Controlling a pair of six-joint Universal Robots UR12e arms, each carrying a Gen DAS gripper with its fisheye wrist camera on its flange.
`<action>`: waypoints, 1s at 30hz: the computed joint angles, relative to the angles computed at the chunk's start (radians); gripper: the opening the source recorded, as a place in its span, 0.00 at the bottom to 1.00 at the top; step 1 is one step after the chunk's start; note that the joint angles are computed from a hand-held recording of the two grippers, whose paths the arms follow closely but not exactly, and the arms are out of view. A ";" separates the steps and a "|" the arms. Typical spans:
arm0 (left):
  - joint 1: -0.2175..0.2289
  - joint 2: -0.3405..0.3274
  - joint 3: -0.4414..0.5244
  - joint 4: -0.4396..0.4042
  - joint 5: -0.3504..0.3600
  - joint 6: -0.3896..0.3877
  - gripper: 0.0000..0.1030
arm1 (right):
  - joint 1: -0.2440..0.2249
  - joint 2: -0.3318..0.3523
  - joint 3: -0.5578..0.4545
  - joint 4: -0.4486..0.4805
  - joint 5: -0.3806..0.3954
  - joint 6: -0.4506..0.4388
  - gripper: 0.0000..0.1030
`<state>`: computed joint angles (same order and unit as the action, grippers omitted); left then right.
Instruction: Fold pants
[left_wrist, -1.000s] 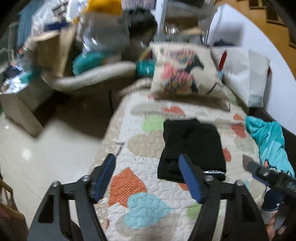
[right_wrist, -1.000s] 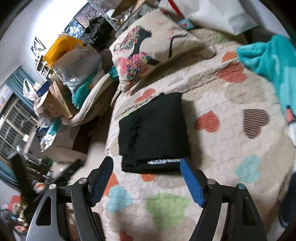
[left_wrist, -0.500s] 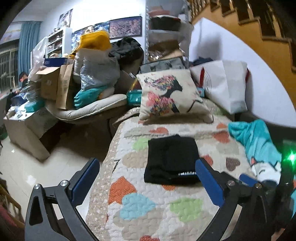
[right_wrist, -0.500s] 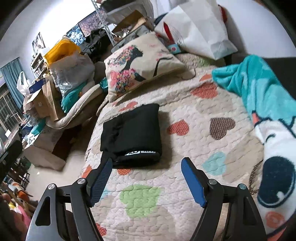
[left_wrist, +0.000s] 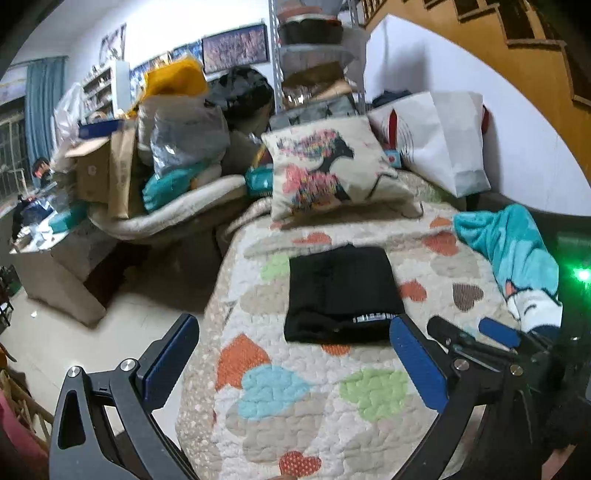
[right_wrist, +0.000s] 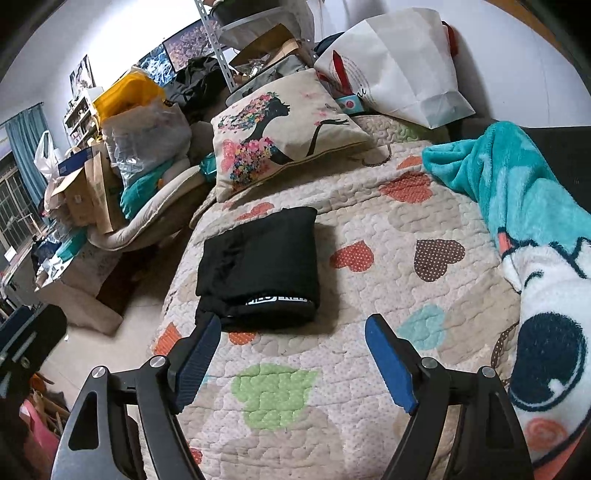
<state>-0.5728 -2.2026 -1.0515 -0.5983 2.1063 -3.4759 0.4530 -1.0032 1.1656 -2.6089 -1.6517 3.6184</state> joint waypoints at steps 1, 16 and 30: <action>0.004 0.000 0.002 -0.023 -0.017 -0.010 1.00 | 0.000 0.002 -0.002 0.005 0.000 -0.001 0.82; 0.027 0.003 -0.002 -0.115 -0.095 -0.073 1.00 | 0.013 0.023 -0.030 0.066 -0.022 -0.054 0.83; 0.045 0.006 -0.006 -0.159 -0.180 -0.123 1.00 | 0.022 0.030 -0.043 0.087 -0.041 -0.088 0.85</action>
<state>-0.5275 -2.1962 -1.0578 -0.7571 1.9262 -3.5992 0.4752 -0.9734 1.1226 -2.5216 -1.6927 3.5307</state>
